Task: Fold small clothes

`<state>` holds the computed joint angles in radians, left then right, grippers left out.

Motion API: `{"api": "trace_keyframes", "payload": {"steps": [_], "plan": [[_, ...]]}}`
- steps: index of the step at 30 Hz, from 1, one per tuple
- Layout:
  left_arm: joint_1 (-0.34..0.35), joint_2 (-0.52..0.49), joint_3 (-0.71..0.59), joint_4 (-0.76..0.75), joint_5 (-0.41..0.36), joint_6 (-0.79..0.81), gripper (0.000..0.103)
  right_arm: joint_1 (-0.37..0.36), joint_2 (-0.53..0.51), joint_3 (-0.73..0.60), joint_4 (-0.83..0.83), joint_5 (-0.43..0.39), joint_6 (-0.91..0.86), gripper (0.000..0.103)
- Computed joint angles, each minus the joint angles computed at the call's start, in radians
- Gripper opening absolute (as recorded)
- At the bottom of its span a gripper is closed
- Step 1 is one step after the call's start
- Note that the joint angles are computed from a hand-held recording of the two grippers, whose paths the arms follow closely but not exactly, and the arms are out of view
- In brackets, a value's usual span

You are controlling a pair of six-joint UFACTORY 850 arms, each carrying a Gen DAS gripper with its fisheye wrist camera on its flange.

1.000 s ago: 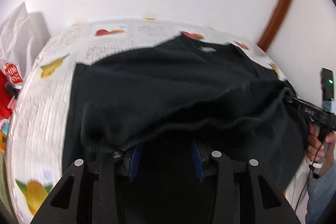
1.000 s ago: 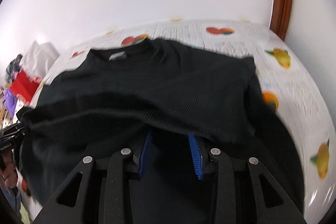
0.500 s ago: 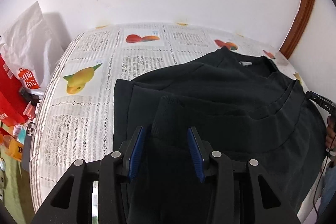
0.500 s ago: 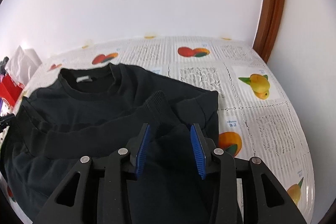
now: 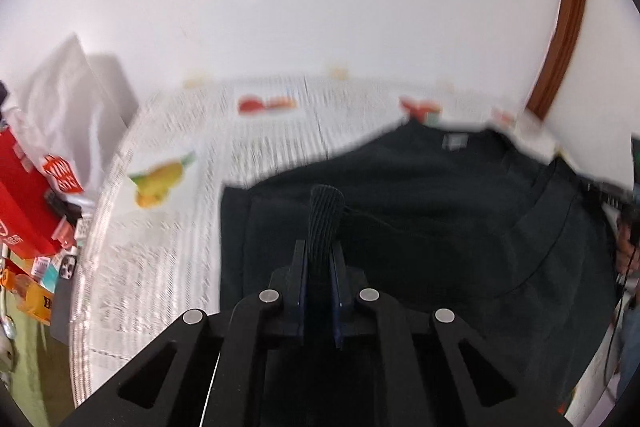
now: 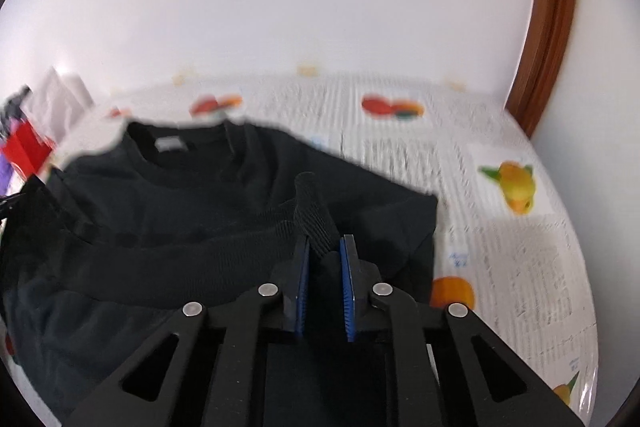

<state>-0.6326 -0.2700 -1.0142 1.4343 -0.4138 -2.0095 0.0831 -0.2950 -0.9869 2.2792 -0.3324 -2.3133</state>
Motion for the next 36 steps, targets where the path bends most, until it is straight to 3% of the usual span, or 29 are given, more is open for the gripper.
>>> {"api": "trace_keyframes", "payload": {"steps": [3,6,8,14,20,24,26,30,36], "plan": [[0.001,0.039,0.024,0.146,-0.041,-0.211,0.009,-0.055,0.058,0.055,0.059,-0.152,-0.011,0.012],[0.013,0.006,-0.018,0.095,-0.078,-0.182,0.009,-0.087,0.062,0.052,0.087,-0.224,0.040,0.012],[0.035,-0.039,-0.067,0.012,-0.058,-0.104,0.009,-0.083,0.031,0.013,0.087,-0.195,0.070,0.012],[0.062,-0.160,-0.168,-0.181,-0.050,0.090,0.009,-0.036,-0.102,-0.113,0.065,0.026,0.111,0.012],[0.090,-0.182,-0.166,-0.237,0.007,0.112,0.010,-0.061,-0.153,-0.149,-0.119,-0.011,0.326,0.013],[0.091,-0.185,-0.175,-0.295,0.009,0.169,0.013,-0.061,-0.159,-0.165,-0.277,0.008,0.466,0.017],[0.093,-0.177,-0.172,-0.331,0.025,0.210,0.015,-0.066,-0.141,-0.156,-0.373,0.005,0.552,0.020],[0.091,-0.143,-0.144,-0.396,0.040,0.273,0.021,-0.070,-0.063,-0.071,-0.279,0.032,0.415,0.035],[0.060,-0.063,-0.059,-0.408,0.035,0.281,0.035,-0.078,0.038,0.062,-0.216,0.102,0.317,0.036]]}}
